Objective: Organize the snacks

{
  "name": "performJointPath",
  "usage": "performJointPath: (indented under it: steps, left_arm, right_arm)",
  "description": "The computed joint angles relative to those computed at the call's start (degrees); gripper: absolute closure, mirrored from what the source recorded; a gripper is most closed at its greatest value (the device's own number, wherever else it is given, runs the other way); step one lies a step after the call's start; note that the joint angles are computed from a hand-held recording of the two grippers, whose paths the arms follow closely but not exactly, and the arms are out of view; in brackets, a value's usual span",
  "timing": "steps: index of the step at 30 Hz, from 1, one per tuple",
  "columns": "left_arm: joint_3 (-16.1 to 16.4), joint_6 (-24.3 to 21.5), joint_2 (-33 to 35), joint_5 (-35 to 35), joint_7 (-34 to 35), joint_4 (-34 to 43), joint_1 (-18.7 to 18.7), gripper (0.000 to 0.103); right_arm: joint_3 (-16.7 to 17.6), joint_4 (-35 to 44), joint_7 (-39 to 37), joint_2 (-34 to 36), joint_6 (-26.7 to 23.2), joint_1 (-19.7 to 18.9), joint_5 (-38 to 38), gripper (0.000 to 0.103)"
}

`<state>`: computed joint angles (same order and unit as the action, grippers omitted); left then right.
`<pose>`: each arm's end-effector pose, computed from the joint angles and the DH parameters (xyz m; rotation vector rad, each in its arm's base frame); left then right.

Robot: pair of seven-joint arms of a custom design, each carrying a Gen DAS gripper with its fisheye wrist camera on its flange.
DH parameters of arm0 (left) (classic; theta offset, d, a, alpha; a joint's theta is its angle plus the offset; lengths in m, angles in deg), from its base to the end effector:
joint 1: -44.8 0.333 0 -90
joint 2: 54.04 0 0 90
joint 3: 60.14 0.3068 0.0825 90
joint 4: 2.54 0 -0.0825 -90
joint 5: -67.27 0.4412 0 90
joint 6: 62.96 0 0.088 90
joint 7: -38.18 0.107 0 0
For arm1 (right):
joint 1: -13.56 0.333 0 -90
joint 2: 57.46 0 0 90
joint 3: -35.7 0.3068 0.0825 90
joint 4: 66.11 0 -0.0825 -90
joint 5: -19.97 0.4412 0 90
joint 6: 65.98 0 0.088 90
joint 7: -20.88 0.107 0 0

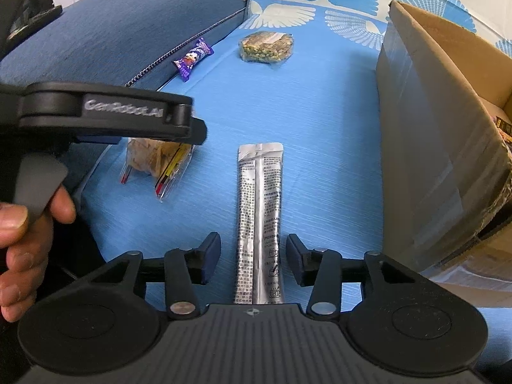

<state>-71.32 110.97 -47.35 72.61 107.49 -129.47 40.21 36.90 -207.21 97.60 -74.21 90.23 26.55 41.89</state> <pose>0.6048 -0.1767 0.3601 -1.8966 1.8844 -0.8662 0.5183 0.1167 0.4231 -1.9659 1.6522 -0.2818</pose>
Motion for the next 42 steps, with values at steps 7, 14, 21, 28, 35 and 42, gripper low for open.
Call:
performJointPath:
  steps: [7,14,21,28,35,42]
  left_arm:
    - [0.5,-1.5,0.9,2.1,-1.8,1.2,-0.8,0.001]
    - [-0.2,-1.5,1.1,0.9,-0.5,1.3,-0.4,0.001]
    - [0.8,-0.8,0.8,3.4,-2.3,1.0,-1.2,0.001]
    - [3.2,0.9,0.4,12.0,-8.5,0.6,-3.0,0.016]
    - [3.7,2.9,0.1,16.4,-11.6,0.0,-3.0,0.021]
    - [3.1,5.4,-0.3,15.9,-11.4,-1.0,-2.2,0.022]
  right_arm:
    - [0.3,-0.6,-0.1,-0.3,1.0,0.0,-1.1,0.054]
    - [0.7,-1.0,0.3,-0.4,1.9,-0.1,-2.1,0.055]
    - [1.0,-1.7,0.4,-0.9,2.9,-0.2,-3.9,0.071]
    - [1.5,-2.5,1.8,-1.4,5.0,-0.8,-5.3,0.081]
    - [1.5,-2.8,3.9,-1.6,7.4,-1.2,-5.9,0.081]
    - [2.0,-2.4,5.5,-1.2,6.4,-1.7,-7.7,0.081]
